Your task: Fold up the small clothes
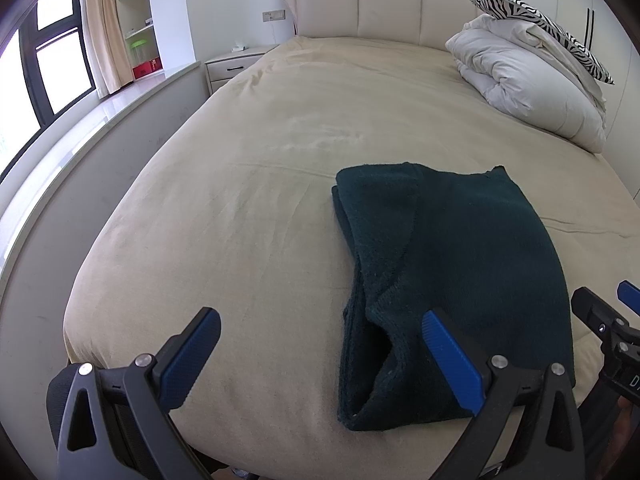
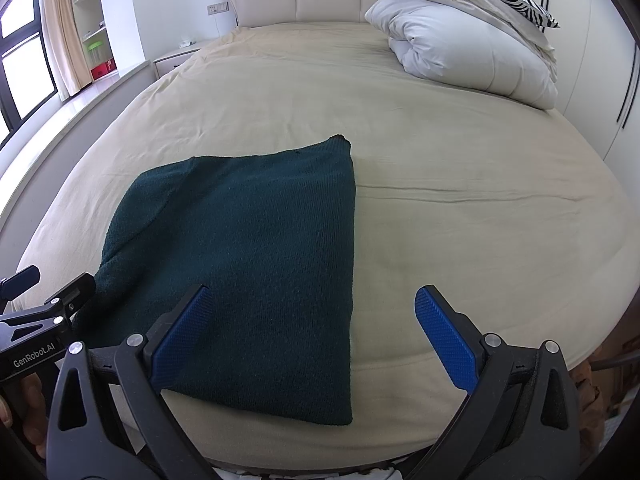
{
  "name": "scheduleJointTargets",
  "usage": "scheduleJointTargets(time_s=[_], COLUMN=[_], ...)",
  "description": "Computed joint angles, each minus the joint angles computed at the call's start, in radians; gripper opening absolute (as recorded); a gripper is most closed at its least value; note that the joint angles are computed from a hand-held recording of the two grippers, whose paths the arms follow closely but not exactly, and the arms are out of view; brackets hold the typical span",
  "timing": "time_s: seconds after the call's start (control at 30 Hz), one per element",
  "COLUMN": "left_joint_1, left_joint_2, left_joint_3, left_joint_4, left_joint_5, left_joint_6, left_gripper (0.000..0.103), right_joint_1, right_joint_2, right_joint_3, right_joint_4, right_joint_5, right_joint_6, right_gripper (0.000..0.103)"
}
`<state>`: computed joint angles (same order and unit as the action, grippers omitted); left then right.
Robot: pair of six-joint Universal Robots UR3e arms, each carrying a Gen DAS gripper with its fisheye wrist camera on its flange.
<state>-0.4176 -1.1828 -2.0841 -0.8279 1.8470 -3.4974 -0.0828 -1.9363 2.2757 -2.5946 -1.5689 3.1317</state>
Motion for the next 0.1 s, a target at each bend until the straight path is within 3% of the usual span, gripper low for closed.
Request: scheduleJointTargets(time_s=[0.1], left_joint_1=[0.004], left_joint_2=[0.005], left_joint_3=[0.0], left_joint_4=[-0.004], left_joint_5=[-0.001], left_joint_6=[0.005], left_gripper=[0.103], right_joint_1=[-0.005], right_joint_2=[-0.005], right_joint_3=[0.013], right_joint_4=[-0.004], right_joint_5=[0.005], right_joint_6=[-0.005], right_gripper=[0.103])
